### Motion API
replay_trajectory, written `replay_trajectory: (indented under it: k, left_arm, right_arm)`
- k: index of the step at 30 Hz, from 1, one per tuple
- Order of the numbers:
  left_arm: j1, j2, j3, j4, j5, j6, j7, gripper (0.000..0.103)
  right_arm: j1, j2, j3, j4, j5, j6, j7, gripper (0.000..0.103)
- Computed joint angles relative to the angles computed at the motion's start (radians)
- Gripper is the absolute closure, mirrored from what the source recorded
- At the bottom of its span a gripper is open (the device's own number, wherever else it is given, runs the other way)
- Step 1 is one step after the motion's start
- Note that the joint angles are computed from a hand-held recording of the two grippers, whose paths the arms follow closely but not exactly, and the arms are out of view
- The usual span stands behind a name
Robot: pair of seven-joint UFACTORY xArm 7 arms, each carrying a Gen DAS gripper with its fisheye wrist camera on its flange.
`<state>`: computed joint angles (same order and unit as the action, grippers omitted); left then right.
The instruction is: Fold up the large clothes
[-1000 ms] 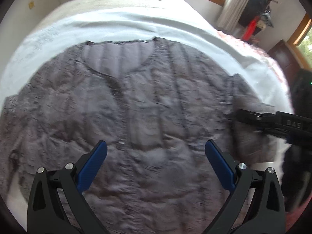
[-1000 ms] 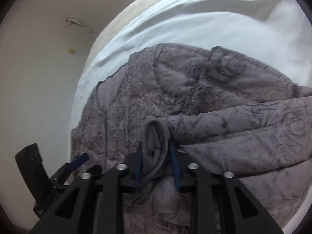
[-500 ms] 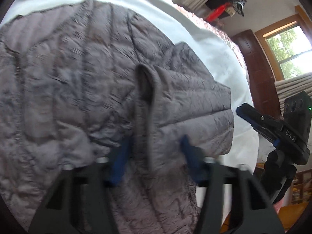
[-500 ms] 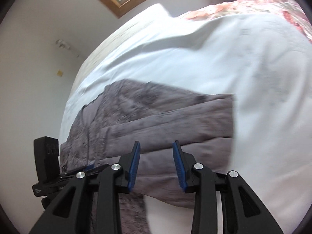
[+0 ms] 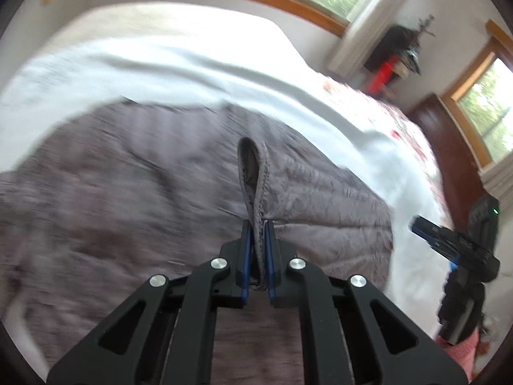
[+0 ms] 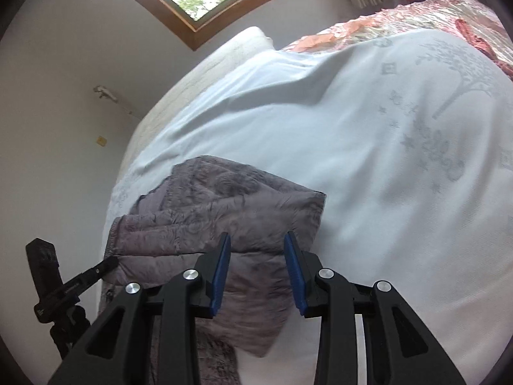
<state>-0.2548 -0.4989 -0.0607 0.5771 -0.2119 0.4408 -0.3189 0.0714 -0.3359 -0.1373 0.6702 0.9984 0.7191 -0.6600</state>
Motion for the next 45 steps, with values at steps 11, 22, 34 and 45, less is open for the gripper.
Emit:
replay_trajectory:
  k: [11, 22, 34, 45]
  left_arm:
    - [0.296, -0.208, -0.046, -0.044, 0.287, 0.175, -0.17, 0.098]
    - [0.368, -0.098, 0.026, -0.084, 0.342, 0.19, -0.134, 0.097]
    - [0.414, -0.109, -0.038, -0.089, 0.424, 0.23, -0.177, 0.088]
    - [0.322, -0.026, -0.069, -0.022, 0.445, 0.157, -0.237, 0.079]
  right_arm:
    - [0.085, 0.111, 0.092, 0.087, 0.039, 0.023, -0.028, 0.068]
    - [0.138, 0.273, 0.221, 0.17, -0.258, -0.058, 0.232, 0.069]
    - [0.158, 0.25, 0.233, 0.174, -0.455, -0.049, 0.356, 0.067]
    - [0.2, 0.364, 0.279, 0.312, -0.743, -0.177, 0.634, 0.067]
